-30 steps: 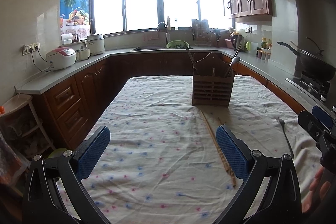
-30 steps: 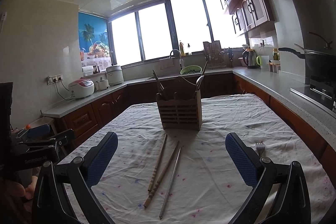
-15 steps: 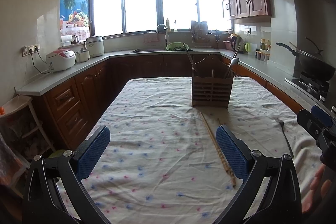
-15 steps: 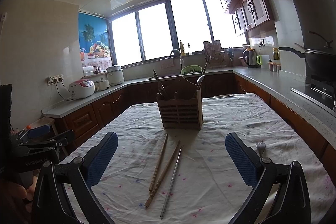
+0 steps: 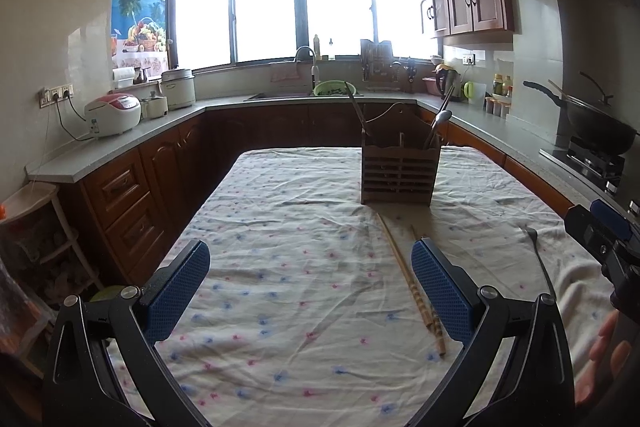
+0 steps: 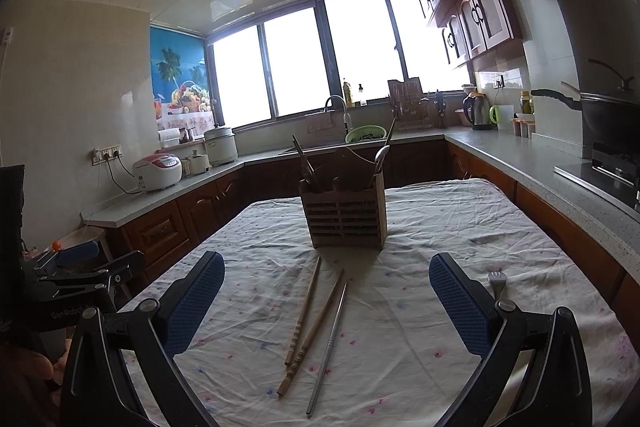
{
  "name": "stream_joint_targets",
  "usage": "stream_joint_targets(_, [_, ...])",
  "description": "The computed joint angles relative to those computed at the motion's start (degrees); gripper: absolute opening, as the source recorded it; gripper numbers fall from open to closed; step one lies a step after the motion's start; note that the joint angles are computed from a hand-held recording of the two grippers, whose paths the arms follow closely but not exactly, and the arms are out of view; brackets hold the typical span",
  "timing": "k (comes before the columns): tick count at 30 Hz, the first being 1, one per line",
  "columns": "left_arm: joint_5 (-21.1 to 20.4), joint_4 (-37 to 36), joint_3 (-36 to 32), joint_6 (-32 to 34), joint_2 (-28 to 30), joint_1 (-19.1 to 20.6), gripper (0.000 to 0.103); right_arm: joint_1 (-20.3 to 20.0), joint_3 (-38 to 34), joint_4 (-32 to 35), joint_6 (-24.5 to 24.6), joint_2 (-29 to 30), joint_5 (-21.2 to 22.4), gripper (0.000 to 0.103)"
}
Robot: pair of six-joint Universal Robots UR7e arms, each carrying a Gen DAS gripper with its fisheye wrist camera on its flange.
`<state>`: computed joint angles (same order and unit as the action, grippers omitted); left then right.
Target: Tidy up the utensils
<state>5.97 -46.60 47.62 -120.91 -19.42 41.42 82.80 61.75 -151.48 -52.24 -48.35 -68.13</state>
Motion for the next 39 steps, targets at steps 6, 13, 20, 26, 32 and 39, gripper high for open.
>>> stream_joint_targets(6, [0.06,0.32,-0.12,-0.22,0.06,0.02,0.103,0.04,-0.01,-0.04,0.05,0.01,0.08,0.103])
stream_joint_targets(13, [0.31,4.43,-2.23,-3.01,0.94,0.12,0.103,0.29,-0.27,-0.03,0.17,0.24,0.00,0.103])
stream_joint_targets(20, [0.46,6.63,-3.56,-4.33,1.53,0.18,0.103,0.35,-0.32,0.11,0.35,0.24,0.08,0.103])
stream_joint_targets(26, [1.11,12.14,-6.26,-8.12,2.56,0.48,0.103,0.27,-0.30,0.05,0.29,0.22,0.06,0.103])
stream_joint_targets(32, [2.21,21.35,-10.49,-14.81,4.12,0.77,0.103,0.82,-1.23,0.32,0.95,0.78,-0.73,0.103])
stream_joint_targets(39, [3.31,24.38,-12.30,-16.96,4.61,1.13,0.103,1.19,-3.95,1.19,1.25,2.52,-1.76,0.103])
